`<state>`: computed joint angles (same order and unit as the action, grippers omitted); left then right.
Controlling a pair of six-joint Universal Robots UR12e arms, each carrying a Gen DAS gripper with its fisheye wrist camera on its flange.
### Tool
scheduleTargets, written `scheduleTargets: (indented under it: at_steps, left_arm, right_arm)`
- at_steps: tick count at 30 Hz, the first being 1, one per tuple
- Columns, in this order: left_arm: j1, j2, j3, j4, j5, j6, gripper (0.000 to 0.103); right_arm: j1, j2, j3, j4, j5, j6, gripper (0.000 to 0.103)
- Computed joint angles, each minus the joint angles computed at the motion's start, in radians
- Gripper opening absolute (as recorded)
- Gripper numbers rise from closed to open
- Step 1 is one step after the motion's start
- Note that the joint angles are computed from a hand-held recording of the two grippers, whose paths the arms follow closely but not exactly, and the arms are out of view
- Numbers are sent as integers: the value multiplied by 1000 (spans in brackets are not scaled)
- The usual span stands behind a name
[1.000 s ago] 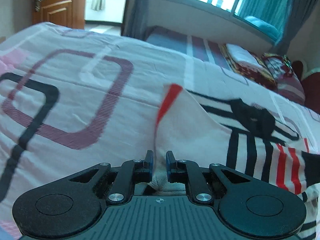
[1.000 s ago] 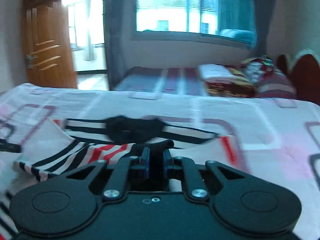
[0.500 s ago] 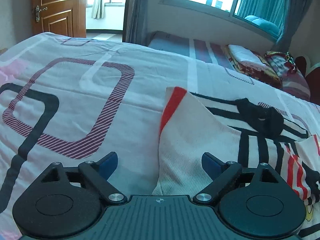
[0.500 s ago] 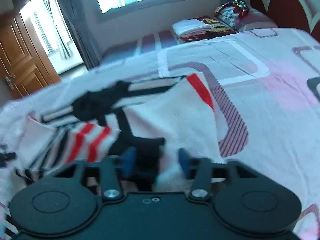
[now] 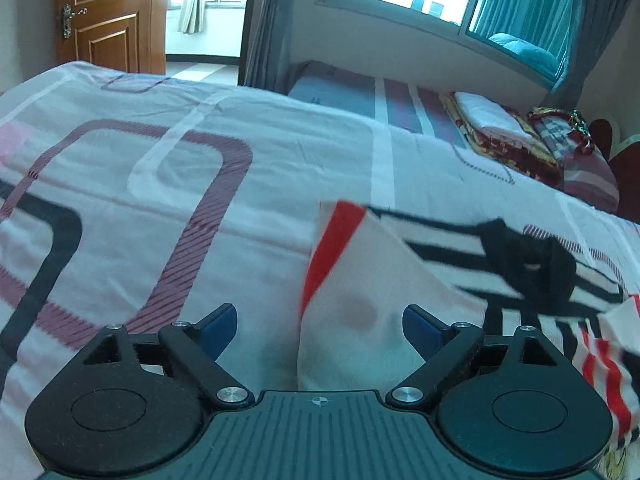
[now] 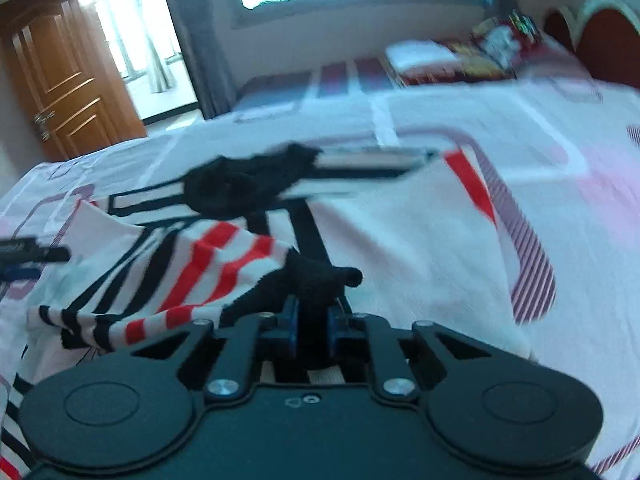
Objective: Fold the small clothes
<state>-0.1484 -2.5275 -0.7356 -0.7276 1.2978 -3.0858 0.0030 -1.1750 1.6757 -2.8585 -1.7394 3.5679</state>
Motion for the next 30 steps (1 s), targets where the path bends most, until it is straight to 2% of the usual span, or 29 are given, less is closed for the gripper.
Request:
scheduleTargets:
  at_steps: [3,5,7,8,9,11,12,13,15,18,20,23,26,30]
  left_arm:
    - [-5,-30,60,-41,-6,12,90]
    - [-9,-46,88,-61,-1,10,90]
    - [-12,-63,118,-89,2,6,90]
    - [-14,-73,135,-100,11,2,90]
    - [-15,-83,150,-102,20,-14,90]
    - [-12,-104,181,-102,15,-57,51]
    - [-9,-126,227,-146,-8,-72,33]
    - [-7,-142,258,-169,-24,-92,27]
    - [-17,-159,281,-144,13,-82,22]
    - [-20,-185,323,-151,32,-117,22]
    - [-20,-181,326,-164,42,-110,22]
    - [-11,-86,159,-37,21,-61,22]
    - [6,28,-37,68,-41,20,22]
    - [20,148,-236,100,-122,112,22]
  right_arm:
    - [19,-3,6,-88,-122,-86,12]
    - [15,-8,7,-59,-150,-109,12]
    - [8,-12,12,7,-150,-86,12]
    - [-3,-18,15,56,-103,-58,12]
    - [-8,-22,23,64,-72,-38,13]
    - [-2,-22,29,55,-73,-54,13]
    - [2,-22,29,55,-83,-64,12]
    - [3,-21,29,53,-96,-68,12]
    - [5,-22,36,40,-128,-57,12]
    - [0,-14,32,71,-127,-49,14]
    - [6,-11,26,79,-142,-51,16]
    - [4,-25,33,70,-138,-21,26]
    - [8,-36,43,-3,-123,-39,27]
    - [13,-23,24,-27,-76,-60,36]
